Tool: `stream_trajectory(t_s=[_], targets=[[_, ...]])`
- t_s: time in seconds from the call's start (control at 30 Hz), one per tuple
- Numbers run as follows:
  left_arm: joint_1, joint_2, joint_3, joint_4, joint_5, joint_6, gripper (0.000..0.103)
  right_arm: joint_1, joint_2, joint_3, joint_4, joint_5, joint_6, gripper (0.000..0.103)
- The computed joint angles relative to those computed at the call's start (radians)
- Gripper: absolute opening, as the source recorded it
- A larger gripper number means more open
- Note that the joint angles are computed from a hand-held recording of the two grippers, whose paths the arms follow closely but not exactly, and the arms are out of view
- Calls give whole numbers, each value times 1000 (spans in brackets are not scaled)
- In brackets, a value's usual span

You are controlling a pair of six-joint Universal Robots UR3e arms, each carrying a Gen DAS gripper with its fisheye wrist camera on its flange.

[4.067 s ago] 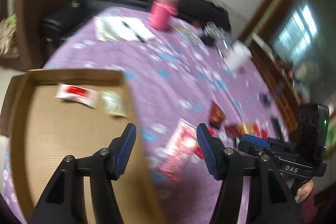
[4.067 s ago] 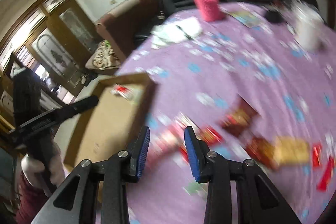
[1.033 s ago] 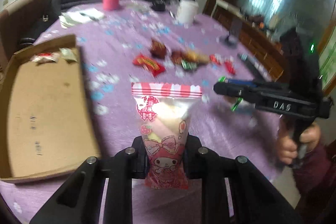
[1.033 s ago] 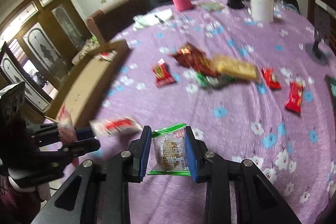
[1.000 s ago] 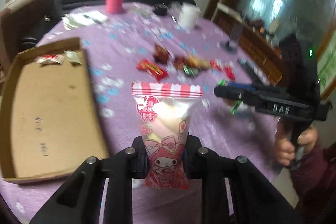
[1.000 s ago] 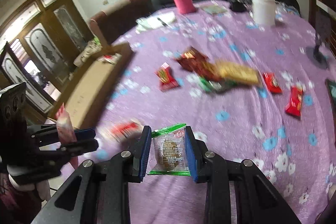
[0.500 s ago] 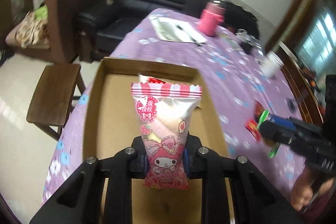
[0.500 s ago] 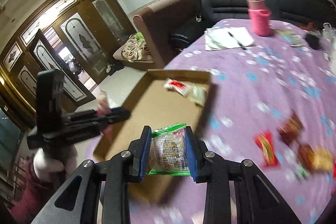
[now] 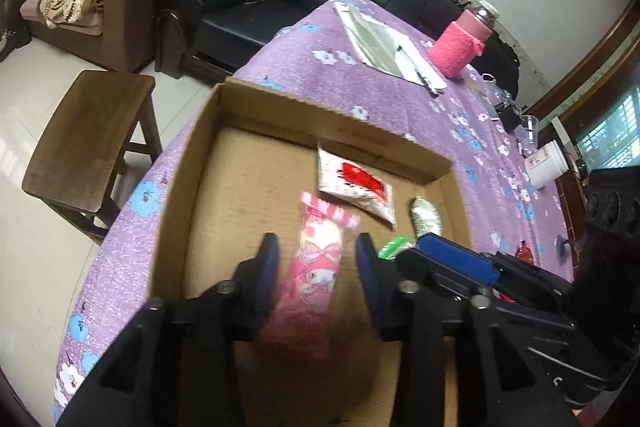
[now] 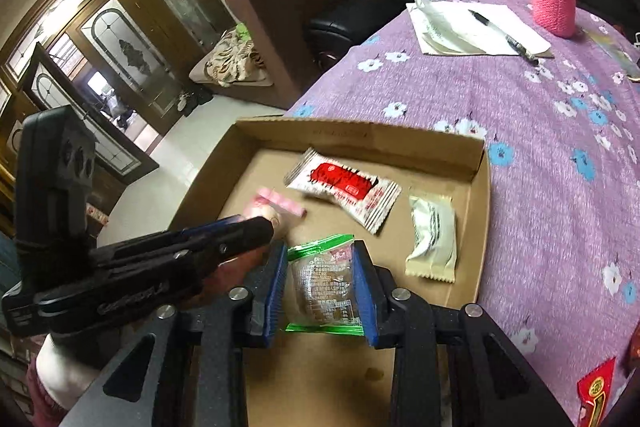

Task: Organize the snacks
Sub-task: 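Carry both packets into the cardboard box and release them, then grasp a white-red packet with the left tool while the right grasps a red candy bar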

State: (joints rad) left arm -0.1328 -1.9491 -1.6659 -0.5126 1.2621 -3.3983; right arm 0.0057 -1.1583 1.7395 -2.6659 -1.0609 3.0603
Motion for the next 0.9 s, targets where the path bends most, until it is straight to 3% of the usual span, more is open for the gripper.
stream_trajectory(t_s=[0.13, 0.23, 0.37, 0.43, 0.53, 0.7, 0.9], targets=[[-1, 66, -60, 43, -8, -31, 49, -43, -63, 49, -13, 28, 11, 41], [-11, 150, -126, 61, 2, -42, 50, -141, -195, 157, 23, 117, -40, 41], [-69, 292, -234, 100, 31, -74, 68, -345, -489, 355, 189, 162, -248, 41], [-114, 339, -269, 123, 16, -90, 69, -467, -629, 428, 334, 169, -390, 41], [-199, 359, -287, 147, 8, -97, 69, -585, -741, 518, 422, 114, -535, 41], [-417, 276, -236, 175, 86, -111, 69, -685, -769, 614, 403, 77, -628, 41], [-670, 71, -45, 133, 257, -62, 69, -639, -660, 680, 144, 12, -548, 41]])
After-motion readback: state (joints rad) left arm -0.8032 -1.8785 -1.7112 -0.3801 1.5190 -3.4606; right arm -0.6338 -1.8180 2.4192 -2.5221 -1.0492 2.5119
